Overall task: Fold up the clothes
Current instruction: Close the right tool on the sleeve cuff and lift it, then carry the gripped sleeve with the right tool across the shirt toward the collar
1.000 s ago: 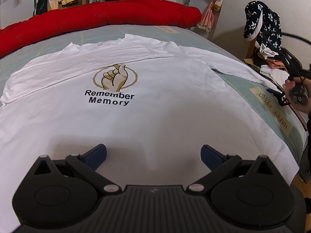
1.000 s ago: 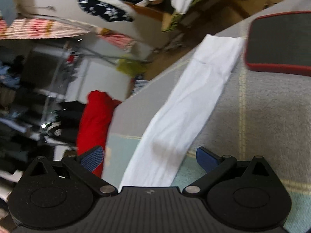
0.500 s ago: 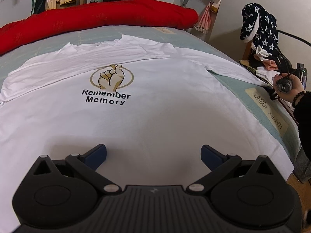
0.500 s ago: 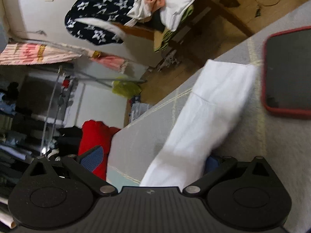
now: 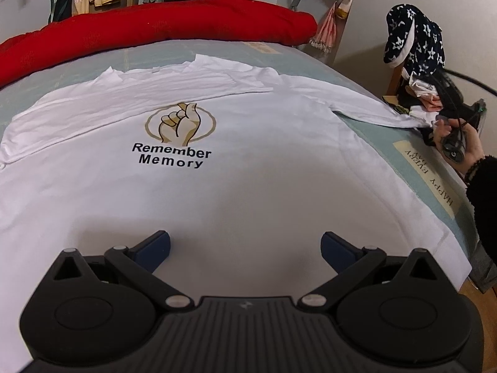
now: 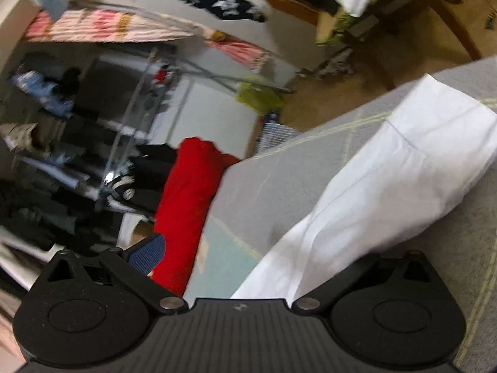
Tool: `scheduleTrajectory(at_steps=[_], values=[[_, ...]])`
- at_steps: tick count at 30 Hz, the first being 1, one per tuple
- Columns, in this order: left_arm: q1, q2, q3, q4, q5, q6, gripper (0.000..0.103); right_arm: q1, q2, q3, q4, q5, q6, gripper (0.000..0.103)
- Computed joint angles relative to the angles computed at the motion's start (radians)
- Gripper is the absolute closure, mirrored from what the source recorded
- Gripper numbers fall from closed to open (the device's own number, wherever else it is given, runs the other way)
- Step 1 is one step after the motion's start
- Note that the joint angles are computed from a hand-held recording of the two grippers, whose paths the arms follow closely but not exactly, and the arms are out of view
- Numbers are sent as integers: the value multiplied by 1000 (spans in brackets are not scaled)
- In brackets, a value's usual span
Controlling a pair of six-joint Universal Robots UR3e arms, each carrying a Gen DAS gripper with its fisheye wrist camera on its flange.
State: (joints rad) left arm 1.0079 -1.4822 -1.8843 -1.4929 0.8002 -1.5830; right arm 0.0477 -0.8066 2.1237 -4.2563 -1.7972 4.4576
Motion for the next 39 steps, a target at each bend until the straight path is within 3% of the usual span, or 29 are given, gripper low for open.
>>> scheduleTrajectory(at_steps=[4,6,19,28,33,39], values=[[-2,-4,6,0,2,2,1,-9,56,-3,-155,38,20,0],[-3,-8,11,-1,3,4,1,-14,34,-15,-139,70,6,0],[59,-53,130,-158,-9,96,1,64,-117,-307,330,195,-79,0],[140,-96,225,-290,-6,213,1,173,-53,-594,565,168,-93,0],[173,-142,293,-346,5,281,1,230,29,-850,744,152,-94,0],[199,-215,408,-420,54,402,1,291,195,-1275,1014,150,-127,0]])
